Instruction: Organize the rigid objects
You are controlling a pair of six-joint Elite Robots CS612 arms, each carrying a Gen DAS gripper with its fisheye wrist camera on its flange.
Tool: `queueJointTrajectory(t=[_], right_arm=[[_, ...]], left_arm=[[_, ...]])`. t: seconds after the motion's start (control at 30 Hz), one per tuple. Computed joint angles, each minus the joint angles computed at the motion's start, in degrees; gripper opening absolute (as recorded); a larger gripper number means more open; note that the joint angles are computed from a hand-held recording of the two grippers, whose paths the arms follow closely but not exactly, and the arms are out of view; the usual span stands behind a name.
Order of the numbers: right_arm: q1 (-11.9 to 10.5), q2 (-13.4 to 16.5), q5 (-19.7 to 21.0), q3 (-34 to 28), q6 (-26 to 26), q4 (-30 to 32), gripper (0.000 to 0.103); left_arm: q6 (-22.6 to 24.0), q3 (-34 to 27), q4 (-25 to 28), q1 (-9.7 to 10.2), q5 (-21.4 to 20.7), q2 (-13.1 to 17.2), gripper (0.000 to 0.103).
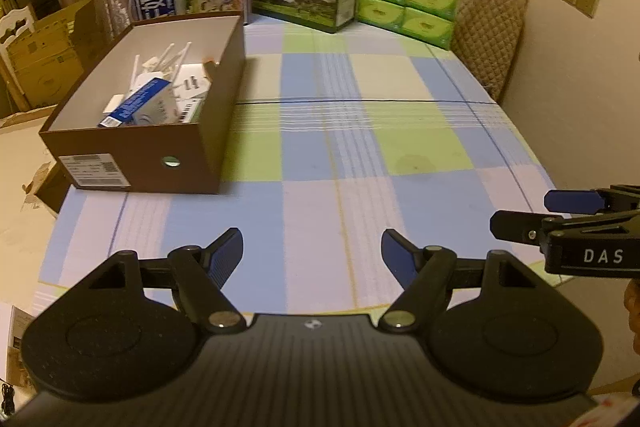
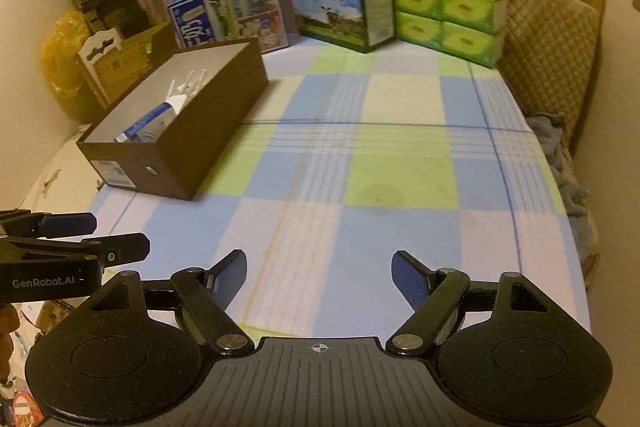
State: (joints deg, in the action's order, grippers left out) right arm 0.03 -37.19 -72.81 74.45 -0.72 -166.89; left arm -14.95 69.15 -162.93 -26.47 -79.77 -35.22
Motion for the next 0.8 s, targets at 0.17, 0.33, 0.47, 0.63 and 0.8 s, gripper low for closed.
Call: queueJointTrajectory(t=[0.17,0.33,0.47,0.63,0.8], right_arm=[[-0.69,-0.86,-0.88,1.7,0.76,-0.85,0.077],[-1.1,-1.11,-1.2,2.35,1.25,-1.52,0.077],[-1.28,-1.37,-1.18,2.81,1.75,-1.69,0.077],[-1.51,-1.42,-1.09,2.97,2.36,-1.94,0.077],[-1.59,-1.49,-1.11,3.11,2.53,-1.93,0.077]], left_arm=[[0.07,0.21,-0.36,-0.67,-0.21,-0.06,0.072],[0.81,-0.01,-0.43,-1.08,0.05,-0.01,0.072],[1.28,-0.29,-0.48,-1.31,0.25,0.08,0.072],[2.13,-0.45,-0.74,-1.48,-0.07,0.08,0.072],[2.04,-0.79,-0.26,-1.55,0.1,0.25,0.072]])
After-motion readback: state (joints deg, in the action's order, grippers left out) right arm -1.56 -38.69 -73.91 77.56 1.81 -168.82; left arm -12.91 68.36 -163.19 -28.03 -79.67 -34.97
